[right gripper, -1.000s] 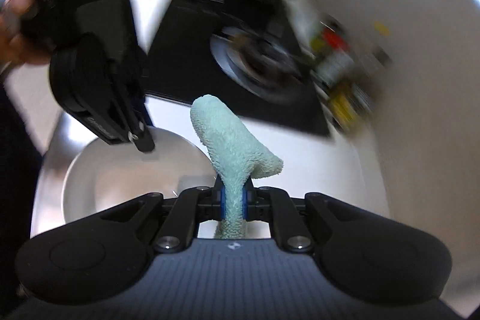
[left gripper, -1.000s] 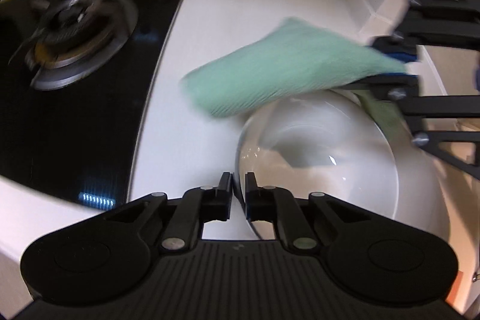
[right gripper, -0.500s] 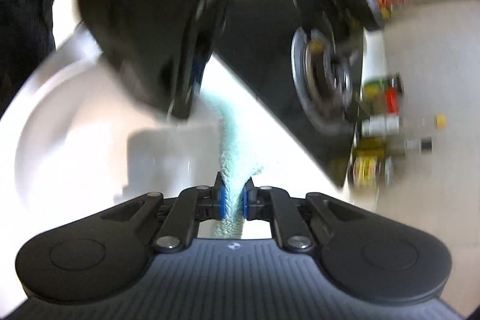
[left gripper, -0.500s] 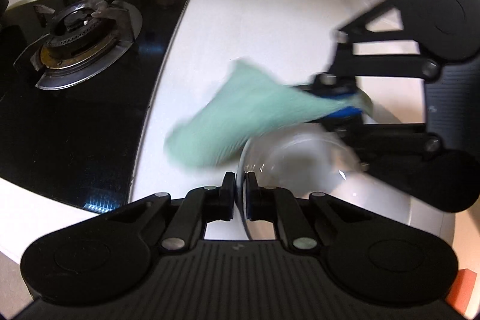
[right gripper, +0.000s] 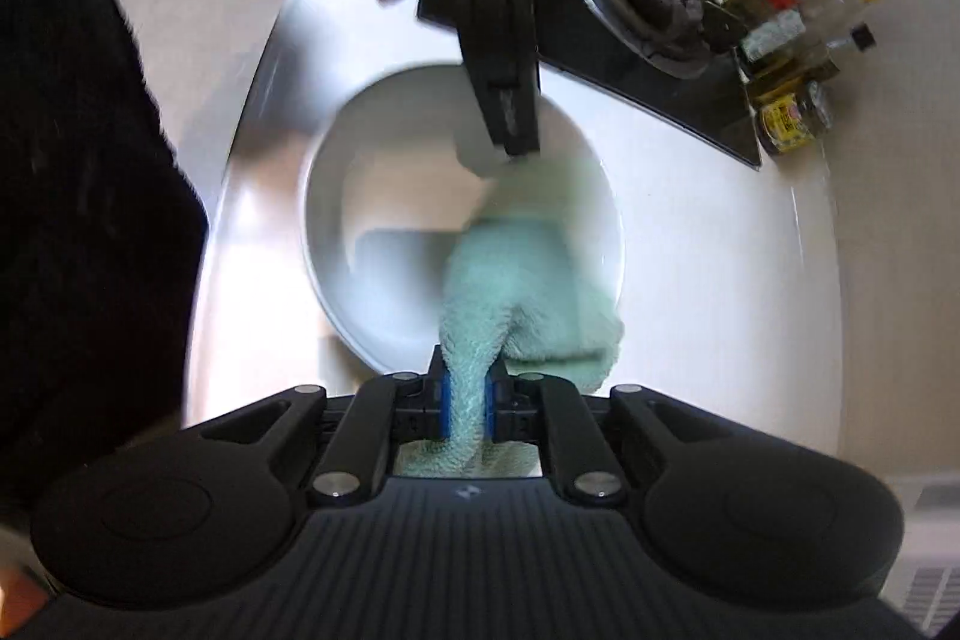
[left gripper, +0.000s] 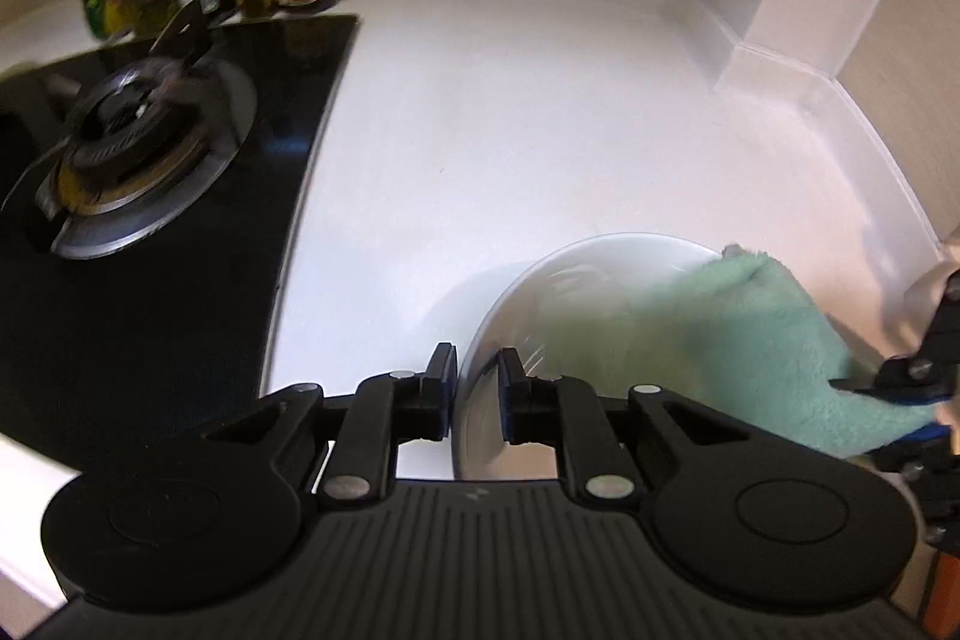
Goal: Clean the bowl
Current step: 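Wipe inside the bowl again with the right gripper while the left gripper holds the rim, then rub the green towel around the bowl's inner wall with the right gripper while the left holds the rim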
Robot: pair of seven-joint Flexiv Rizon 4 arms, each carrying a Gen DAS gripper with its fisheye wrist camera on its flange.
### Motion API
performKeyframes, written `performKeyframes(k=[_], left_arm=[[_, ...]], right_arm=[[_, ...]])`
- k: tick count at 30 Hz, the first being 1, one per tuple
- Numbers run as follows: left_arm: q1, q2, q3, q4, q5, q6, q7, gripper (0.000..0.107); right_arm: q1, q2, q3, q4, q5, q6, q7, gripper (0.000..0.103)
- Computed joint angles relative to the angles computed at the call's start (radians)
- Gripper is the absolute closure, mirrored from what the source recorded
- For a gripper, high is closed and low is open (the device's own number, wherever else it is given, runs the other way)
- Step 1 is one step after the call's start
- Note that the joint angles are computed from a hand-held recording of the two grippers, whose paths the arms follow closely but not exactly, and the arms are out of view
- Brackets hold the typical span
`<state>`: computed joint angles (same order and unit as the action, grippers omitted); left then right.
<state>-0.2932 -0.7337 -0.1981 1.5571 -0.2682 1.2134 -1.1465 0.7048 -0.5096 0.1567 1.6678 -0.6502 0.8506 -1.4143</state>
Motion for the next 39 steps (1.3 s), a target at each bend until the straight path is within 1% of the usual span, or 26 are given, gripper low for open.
performKeyframes(k=[1,4,5,6,7,9,10,11,12,14,16,19,20,22,23,27,29,30,33,34,35,36,37,39], left_arm=[[0.004,-0.001,-0.003,-0.008,-0.005,-0.019,0.001,0.093],[0.029,0.022,-0.022,0.014,-0.039,-0.035,-0.007,0.097],[0.039,0.036,-0.032,0.032,-0.051,-0.022,-0.002,0.097],[0.042,0.045,-0.034,0.043,-0.057,-0.015,-0.001,0.097],[0.041,0.060,-0.029,0.056,-0.060,-0.015,-0.008,0.097],[0.047,0.079,-0.028,0.077,-0.070,-0.034,-0.013,0.097],[0.045,0.086,-0.022,0.088,-0.070,-0.035,-0.020,0.097],[0.040,0.091,-0.013,0.096,-0.067,-0.035,-0.029,0.096],[0.050,0.097,-0.024,0.112,-0.079,-0.031,-0.024,0.096],[0.054,0.104,-0.030,0.128,-0.089,-0.030,-0.023,0.096],[0.048,0.106,-0.025,0.136,-0.084,-0.016,-0.022,0.096],[0.042,0.104,-0.021,0.144,-0.074,-0.004,-0.021,0.093],[0.042,0.103,-0.023,0.149,-0.073,0.009,-0.018,0.091],[0.041,0.095,-0.025,0.155,-0.069,0.035,-0.014,0.085],[0.044,0.090,-0.030,0.154,-0.070,0.040,-0.011,0.085],[0.044,0.075,-0.041,0.145,-0.066,0.051,-0.002,0.086],[0.037,0.066,-0.038,0.132,-0.060,0.031,-0.002,0.088],[0.031,0.062,-0.033,0.125,-0.055,0.021,-0.002,0.092],[0.008,0.053,-0.014,0.109,-0.030,0.017,-0.006,0.092],[0.003,0.053,-0.010,0.105,-0.026,0.014,-0.011,0.092],[0.002,0.052,-0.008,0.102,-0.024,0.009,-0.015,0.092],[0.003,0.050,-0.009,0.099,-0.023,0.006,-0.015,0.092],[0.008,0.050,-0.014,0.099,-0.026,0.003,-0.012,0.092],[0.014,0.049,-0.021,0.099,-0.030,-0.004,-0.007,0.092]], right_arm=[[0.008,0.002,-0.027,0.004,-0.037,0.025,0.044,0.095],[0.002,-0.006,-0.076,0.006,-0.140,0.129,0.095,0.095],[-0.003,-0.015,-0.089,-0.002,-0.168,0.167,0.106,0.095],[-0.016,-0.034,-0.094,-0.023,-0.182,0.227,0.102,0.095],[-0.030,-0.056,-0.094,-0.047,-0.182,0.285,0.089,0.095],[-0.080,-0.110,-0.035,-0.114,-0.086,0.369,-0.005,0.095],[-0.106,-0.141,0.006,-0.156,-0.026,0.394,-0.068,0.095],[-0.141,-0.177,0.071,-0.210,0.042,0.380,-0.157,0.095],[-0.169,-0.212,0.131,-0.265,0.099,0.359,-0.235,0.095],[-0.187,-0.268,0.194,-0.354,0.166,0.297,-0.338,0.095],[-0.205,-0.327,0.262,-0.461,0.235,0.164,-0.450,0.095],[-0.180,-0.362,0.233,-0.530,0.272,0.070,-0.478,0.095],[-0.173,-0.358,0.216,-0.524,0.284,0.067,-0.469,0.095],[-0.167,-0.341,0.182,-0.485,0.319,0.116,-0.439,0.095],[-0.161,-0.330,0.162,-0.462,0.334,0.142,-0.421,0.095],[-0.091,-0.258,0.023,-0.329,0.324,0.233,-0.301,0.095],[-0.057,-0.221,-0.036,-0.260,0.288,0.261,-0.224,0.095],[-0.028,-0.198,-0.081,-0.218,0.251,0.269,-0.164,0.095],[0.050,-0.122,-0.196,-0.080,0.110,0.317,0.027,0.093],[0.062,-0.100,-0.215,-0.039,0.070,0.349,0.072,0.090],[0.073,-0.079,-0.229,-0.001,0.033,0.380,0.115,0.081],[0.066,-0.065,-0.213,0.021,0.022,0.403,0.132,0.074],[0.048,-0.058,-0.177,0.027,0.034,0.402,0.132,0.073],[0.037,-0.049,-0.146,0.029,0.022,0.357,0.158,0.073]])
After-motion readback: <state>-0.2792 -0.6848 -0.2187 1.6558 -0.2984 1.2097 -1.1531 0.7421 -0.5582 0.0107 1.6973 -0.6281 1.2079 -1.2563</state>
